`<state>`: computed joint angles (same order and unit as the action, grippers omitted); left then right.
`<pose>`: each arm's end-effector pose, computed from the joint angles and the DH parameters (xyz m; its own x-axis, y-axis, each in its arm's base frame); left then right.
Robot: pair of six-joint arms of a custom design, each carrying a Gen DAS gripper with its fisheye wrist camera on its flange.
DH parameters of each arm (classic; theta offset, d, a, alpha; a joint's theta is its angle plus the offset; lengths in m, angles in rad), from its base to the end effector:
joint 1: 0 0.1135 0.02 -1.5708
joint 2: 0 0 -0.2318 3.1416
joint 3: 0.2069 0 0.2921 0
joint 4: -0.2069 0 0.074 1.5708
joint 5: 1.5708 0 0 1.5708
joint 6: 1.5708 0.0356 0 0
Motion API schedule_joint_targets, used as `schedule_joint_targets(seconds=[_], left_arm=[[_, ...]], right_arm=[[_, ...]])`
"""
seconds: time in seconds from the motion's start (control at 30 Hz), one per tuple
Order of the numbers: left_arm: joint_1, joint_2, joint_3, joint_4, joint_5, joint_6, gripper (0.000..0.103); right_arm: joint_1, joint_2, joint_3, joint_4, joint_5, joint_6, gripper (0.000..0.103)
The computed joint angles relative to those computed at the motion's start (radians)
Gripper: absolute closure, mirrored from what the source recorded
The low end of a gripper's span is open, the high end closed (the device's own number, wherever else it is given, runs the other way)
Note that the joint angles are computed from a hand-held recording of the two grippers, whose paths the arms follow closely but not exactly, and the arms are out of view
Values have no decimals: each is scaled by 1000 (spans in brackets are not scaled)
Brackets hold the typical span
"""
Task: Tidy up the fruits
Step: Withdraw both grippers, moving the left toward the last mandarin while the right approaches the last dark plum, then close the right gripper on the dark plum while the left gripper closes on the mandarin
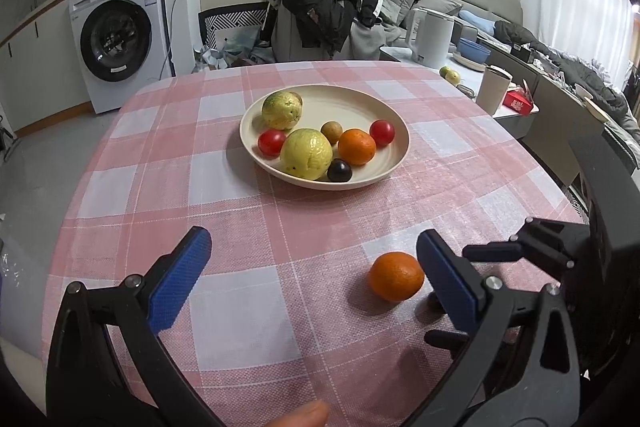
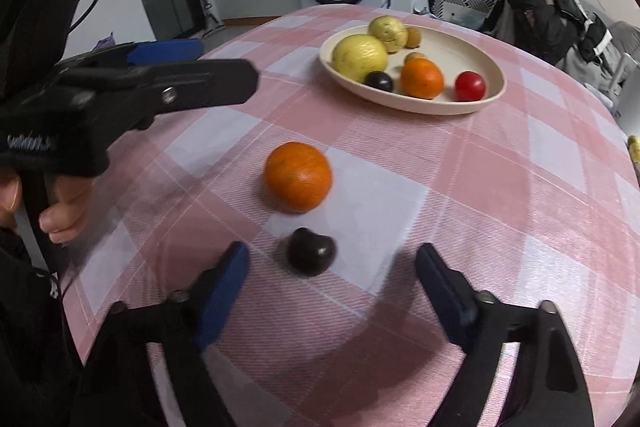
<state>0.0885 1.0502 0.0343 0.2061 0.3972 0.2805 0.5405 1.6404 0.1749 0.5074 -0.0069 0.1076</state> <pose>0.1805 0.0022 0.0259 -0.6421 0.1993 -0.7402 0.3767 0.9230 -0.0783 0.1618 0.0974 -0.0229 -0.7531 -0.3267 -0.5711 -0.4396 0.8957 0.0674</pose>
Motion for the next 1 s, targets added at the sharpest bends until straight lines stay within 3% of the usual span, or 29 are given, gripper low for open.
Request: schedule_joint_targets(seconds=[0.63, 1.0], left_arm=[[0, 79, 23, 43, -8, 4, 1], [-8, 87, 29, 39, -14, -1, 1]], right_arm=[[69, -23, -21, 10, 38, -9, 66], [66, -29, -33, 33, 38, -25, 77]])
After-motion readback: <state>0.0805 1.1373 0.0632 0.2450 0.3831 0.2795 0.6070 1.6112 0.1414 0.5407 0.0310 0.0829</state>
